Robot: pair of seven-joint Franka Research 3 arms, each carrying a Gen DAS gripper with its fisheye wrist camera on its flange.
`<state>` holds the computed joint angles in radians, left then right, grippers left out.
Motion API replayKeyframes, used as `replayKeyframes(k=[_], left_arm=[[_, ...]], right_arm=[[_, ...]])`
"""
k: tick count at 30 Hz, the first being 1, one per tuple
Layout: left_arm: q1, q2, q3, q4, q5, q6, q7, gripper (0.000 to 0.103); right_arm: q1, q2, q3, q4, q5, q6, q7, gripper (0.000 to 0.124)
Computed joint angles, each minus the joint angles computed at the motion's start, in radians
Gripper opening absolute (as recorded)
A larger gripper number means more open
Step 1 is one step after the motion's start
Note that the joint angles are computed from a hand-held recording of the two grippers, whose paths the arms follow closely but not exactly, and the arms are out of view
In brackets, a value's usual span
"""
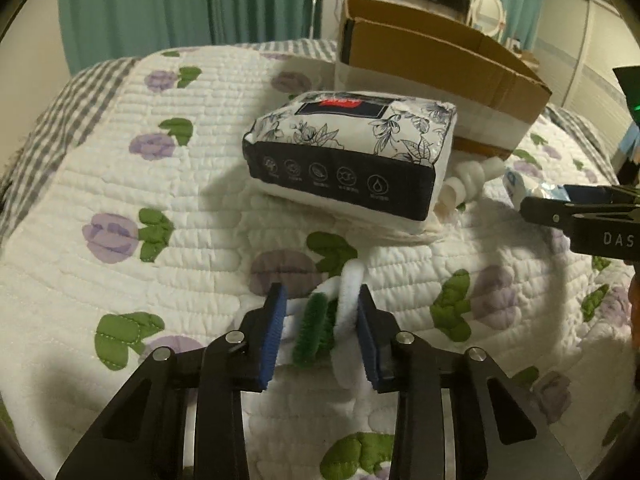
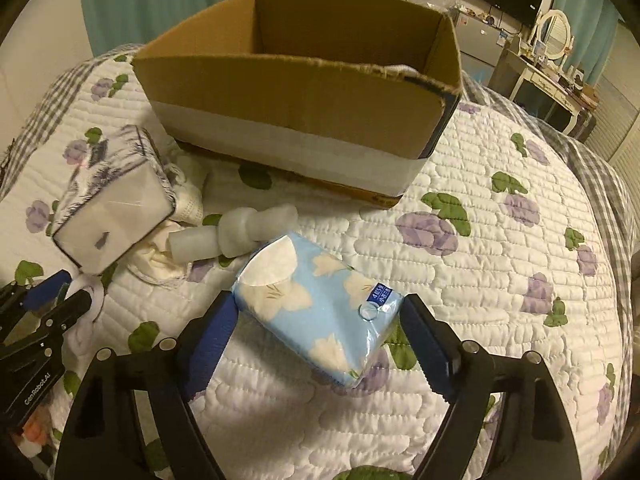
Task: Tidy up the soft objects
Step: 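Grasp the white-and-green fuzzy toy with the left gripper while the right gripper grasps the light blue tissue pack, then carry the fuzzy toy and blue tissue pack into the box and release both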
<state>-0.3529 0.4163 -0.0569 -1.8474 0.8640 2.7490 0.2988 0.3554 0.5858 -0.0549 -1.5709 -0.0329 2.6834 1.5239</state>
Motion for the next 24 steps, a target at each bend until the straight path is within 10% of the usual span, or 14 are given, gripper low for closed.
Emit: replayKeyframes(k=[24], left_arm=[[0.028,-0.152,-0.039,-0.083,0.278,0.045,-0.213,0.026]], right_arm=[[-0.007,-0.191,0.028,-0.238,0.063,0.261,-0.042,0.083]])
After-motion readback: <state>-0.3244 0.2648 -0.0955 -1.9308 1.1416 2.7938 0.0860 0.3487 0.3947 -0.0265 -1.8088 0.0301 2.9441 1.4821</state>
